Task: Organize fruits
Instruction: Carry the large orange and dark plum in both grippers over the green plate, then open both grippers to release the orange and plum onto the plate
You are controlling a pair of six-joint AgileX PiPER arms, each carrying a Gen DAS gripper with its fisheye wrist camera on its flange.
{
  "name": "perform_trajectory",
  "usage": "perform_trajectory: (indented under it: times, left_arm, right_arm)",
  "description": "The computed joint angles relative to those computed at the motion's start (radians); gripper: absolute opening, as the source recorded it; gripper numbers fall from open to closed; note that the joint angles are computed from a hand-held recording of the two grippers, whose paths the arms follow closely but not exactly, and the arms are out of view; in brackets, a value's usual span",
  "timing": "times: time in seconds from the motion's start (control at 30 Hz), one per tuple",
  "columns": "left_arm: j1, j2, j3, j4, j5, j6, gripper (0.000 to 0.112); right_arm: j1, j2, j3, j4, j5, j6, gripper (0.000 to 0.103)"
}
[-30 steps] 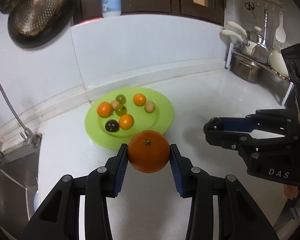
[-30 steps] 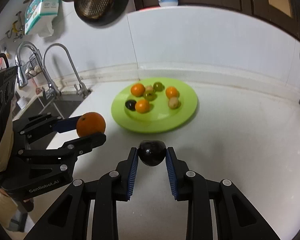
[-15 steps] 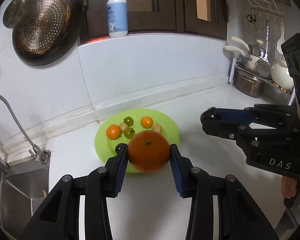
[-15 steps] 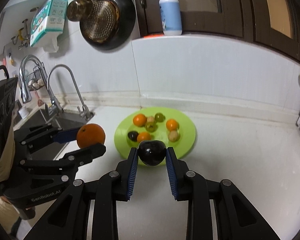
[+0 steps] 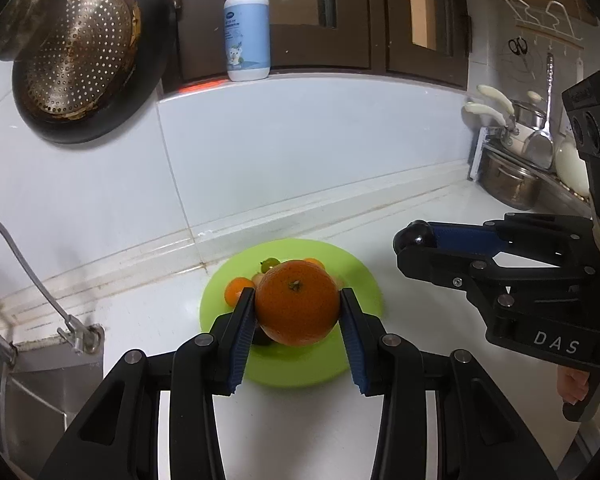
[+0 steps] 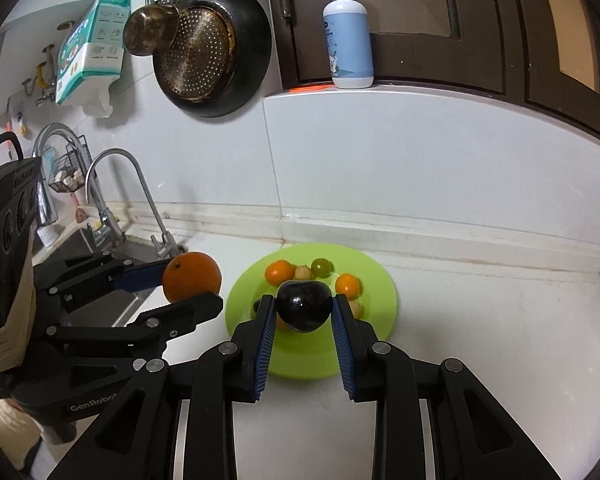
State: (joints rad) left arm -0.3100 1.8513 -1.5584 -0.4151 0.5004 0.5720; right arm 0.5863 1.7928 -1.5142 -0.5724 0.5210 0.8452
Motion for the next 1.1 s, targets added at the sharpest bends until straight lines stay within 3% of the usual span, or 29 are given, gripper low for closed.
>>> perform_trajectory:
  times: [0.13,0.37,0.6,1.1]
  left_arm:
    - [0.02,0.064,-0.094,0.008,0.051,-0.014,0.041]
    - [0.052,0.22,-0.32,0.054,0.171,-0.074,0.041]
    - [0.066,0.348,-0.477,0.08,0.243,-0.094,0.041]
    - [0.076,0.558,-0.735,0.07,0.411,-0.107,0.041]
  right_arm:
    - [-0.025,0.059,-0.088,0.08,0.016,-0.099,0.029]
    - [-0.065,0.203,-0.293,0.207,0.102,-0.253,0.029]
    - [-0.101,0.348,-0.486,0.306,0.189,-0.367,0.029]
    - [-0.143,0.527,-0.688,0.409,0.289,-0.467,0.029]
